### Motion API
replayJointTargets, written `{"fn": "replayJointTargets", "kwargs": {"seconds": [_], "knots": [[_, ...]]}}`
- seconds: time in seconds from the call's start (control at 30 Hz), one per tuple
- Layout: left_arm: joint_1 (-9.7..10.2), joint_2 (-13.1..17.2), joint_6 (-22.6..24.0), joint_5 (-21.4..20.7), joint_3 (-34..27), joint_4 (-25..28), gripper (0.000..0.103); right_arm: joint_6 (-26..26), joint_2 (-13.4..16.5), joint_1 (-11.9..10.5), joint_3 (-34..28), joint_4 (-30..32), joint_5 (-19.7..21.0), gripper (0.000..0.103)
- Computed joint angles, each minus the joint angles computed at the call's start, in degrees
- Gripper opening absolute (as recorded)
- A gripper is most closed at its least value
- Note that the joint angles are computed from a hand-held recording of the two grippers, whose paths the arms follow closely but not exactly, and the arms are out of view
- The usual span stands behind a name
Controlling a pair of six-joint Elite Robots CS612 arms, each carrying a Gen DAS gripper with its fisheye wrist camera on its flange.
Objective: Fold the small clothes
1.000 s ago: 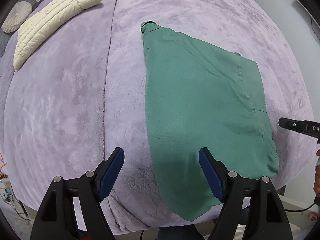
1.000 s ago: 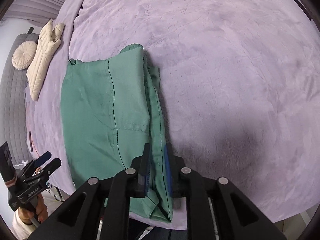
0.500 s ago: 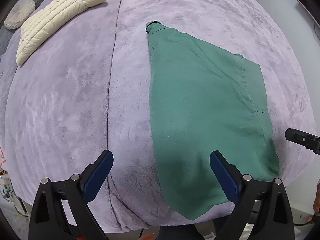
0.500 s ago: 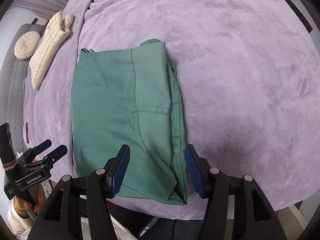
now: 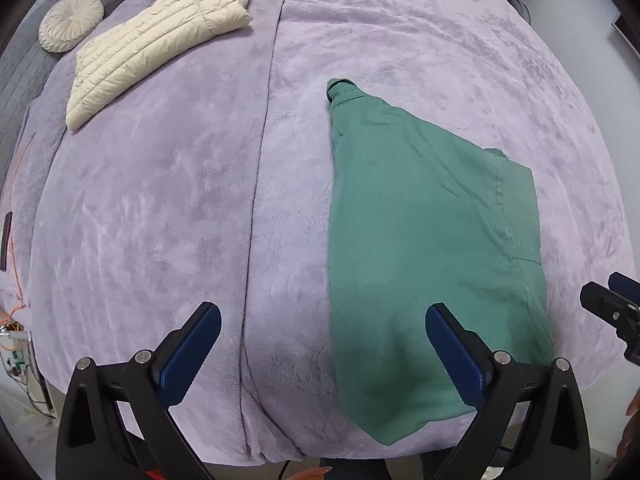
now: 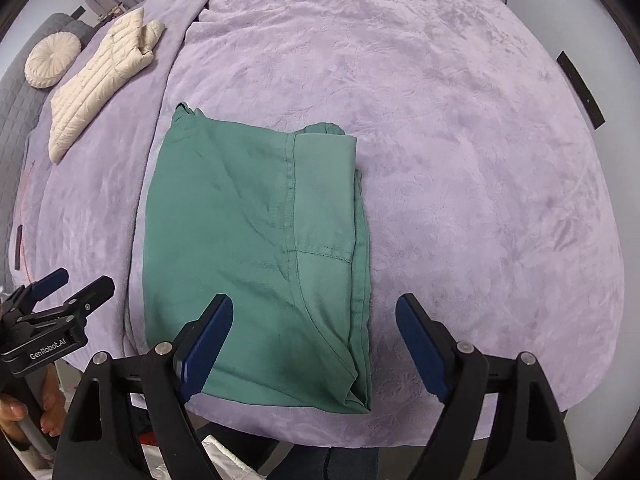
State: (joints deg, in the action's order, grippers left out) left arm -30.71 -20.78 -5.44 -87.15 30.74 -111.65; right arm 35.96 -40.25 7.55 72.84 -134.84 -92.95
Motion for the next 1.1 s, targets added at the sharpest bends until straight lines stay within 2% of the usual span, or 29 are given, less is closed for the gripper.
{"fn": "replayJointTargets", "kwargs": {"seconds": [0.2,0.43,1.1], "knots": [[-0.32,-0.55,0.31,1.44,0.67,-0.89,0.102,-0.09,0.43,0.45,-0.92,0.03,-2.03,0.103],[-0.31,0.0,-0.48,1.36,-0.68,1.0,0.102,1.28,0.47,0.3,-0.86,0.02,-1.21,0.103],[-0.17,-0.1,-1.36,1.43,-0.45,1.38,0.102,0.89,0.29,0.4,-1.07,1.12,-1.89,0.103]]}}
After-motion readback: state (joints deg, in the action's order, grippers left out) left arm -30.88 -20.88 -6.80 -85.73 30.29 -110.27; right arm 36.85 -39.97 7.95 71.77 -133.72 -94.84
